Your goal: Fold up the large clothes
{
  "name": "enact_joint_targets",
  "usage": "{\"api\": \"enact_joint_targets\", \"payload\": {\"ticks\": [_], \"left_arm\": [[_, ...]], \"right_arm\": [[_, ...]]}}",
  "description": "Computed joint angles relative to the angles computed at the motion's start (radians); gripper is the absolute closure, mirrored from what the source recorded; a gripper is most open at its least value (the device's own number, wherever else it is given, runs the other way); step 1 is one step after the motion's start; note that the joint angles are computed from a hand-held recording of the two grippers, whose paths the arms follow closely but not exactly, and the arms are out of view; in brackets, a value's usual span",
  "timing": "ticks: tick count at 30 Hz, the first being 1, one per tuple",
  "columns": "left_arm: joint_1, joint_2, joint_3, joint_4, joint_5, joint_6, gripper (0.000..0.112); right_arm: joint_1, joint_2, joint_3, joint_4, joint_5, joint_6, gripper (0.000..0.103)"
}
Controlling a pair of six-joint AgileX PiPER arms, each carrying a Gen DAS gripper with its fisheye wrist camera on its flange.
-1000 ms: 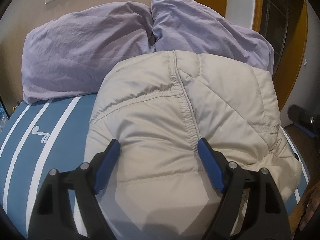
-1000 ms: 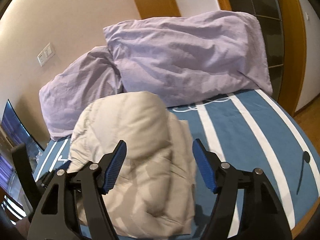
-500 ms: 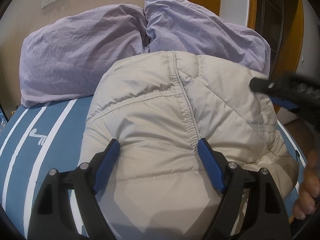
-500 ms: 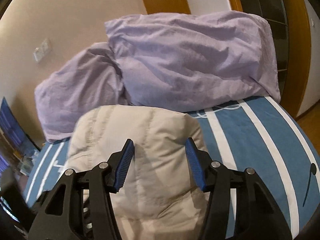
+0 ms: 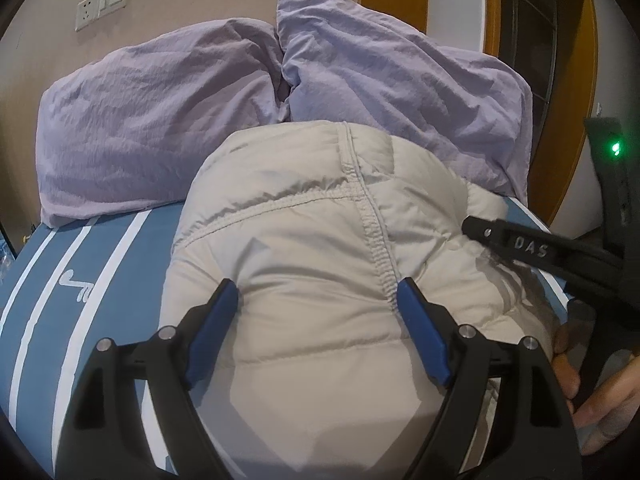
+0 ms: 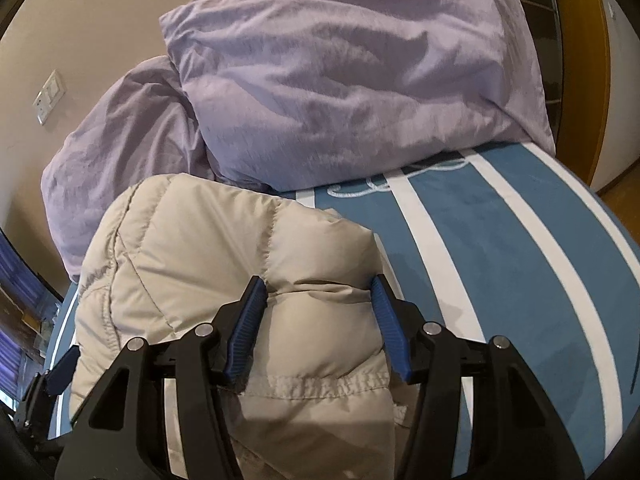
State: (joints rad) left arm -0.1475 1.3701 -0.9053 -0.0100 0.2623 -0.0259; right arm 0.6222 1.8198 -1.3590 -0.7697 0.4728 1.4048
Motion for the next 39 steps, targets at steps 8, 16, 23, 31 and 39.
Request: {"api": "enact_joint_targets", "payload": {"ticks": [8,16,23,31,39], "left_arm": [[0.048,-0.016,-0.074,-0.235,0.119,0.223,0.031],[0.086,0.072,-0.274,-0.118,0.210,0.108,0.030],[0.076,0.212,-0.378,0.087,0.225,-0.078,0.030],[0.058,0.256,-0.290,0.241,0.088,-0.223,0.027],[0.052,0.274,-0.240,0.418,0.006,-0.396,0.026]], "right_arm": [[-0.012,0.034,0.043,-0.083,-0.057,0.112,0.041],[-0.034,0.043,0.062,-0.072,-0.109,0.126,0.039],[-0.040,0.042,0.070,-0.075,-0.131,0.129,0.039],[-0.037,0.026,0.080,-0.114,-0.132,0.161,0.037],[-0.033,-0.011,0.044,-0.024,-0.075,0.051,0.036]]}}
